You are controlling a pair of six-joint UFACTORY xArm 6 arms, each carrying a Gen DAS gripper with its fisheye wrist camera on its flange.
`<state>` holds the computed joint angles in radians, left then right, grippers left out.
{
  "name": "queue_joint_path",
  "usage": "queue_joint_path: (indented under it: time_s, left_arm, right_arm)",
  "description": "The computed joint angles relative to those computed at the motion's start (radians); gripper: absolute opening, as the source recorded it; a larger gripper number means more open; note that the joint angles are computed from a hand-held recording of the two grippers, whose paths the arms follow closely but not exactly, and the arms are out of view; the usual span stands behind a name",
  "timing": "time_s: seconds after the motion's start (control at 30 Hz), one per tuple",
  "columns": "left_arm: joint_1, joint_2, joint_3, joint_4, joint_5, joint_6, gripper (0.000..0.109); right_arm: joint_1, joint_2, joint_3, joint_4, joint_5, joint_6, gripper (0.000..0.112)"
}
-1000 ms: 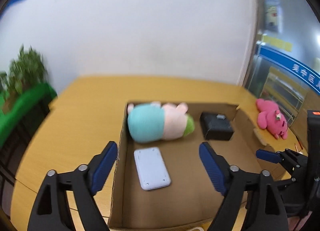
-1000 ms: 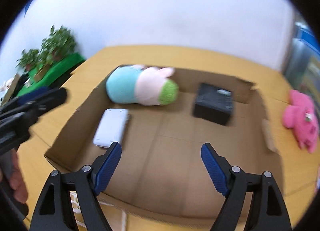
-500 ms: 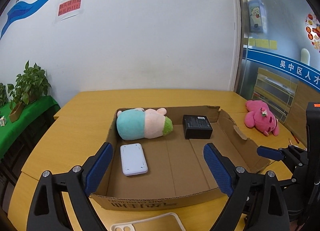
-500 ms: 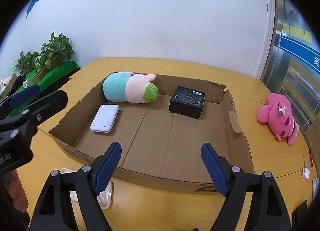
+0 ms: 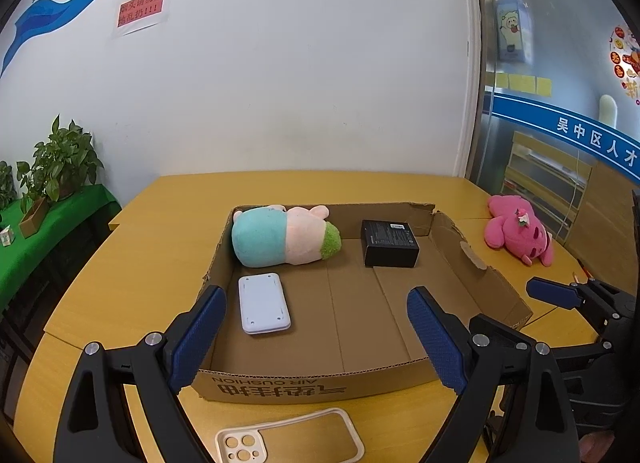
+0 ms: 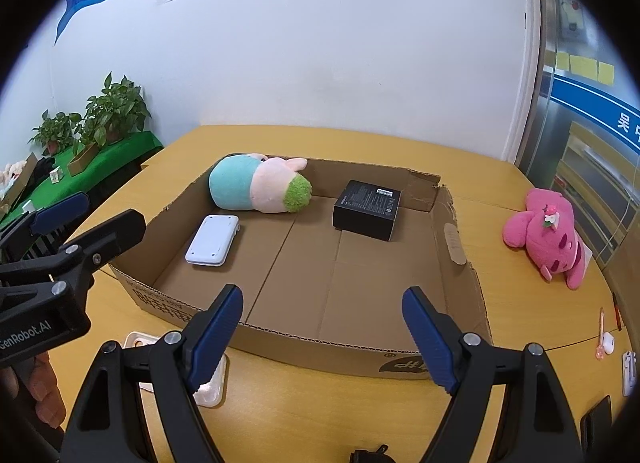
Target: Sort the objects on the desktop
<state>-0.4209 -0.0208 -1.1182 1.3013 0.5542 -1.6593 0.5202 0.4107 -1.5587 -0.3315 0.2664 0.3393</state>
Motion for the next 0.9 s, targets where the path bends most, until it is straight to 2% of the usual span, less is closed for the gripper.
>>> queue_joint_path:
  time_s: [0.2, 0.9]
  left_arm:
    - [0.006, 0.000, 0.012, -0.032, -0.036, 0.014, 0.094]
    - [-0.005, 0.036, -0.012, -0.065, -0.041, 0.034, 0.094]
  right_arm:
    - [0.001, -0.010, 0.019, -0.012, -0.007, 0.004, 0.082]
    - [-0.011, -0.021, 0.054, 0.040, -0.029, -0.045, 0.082]
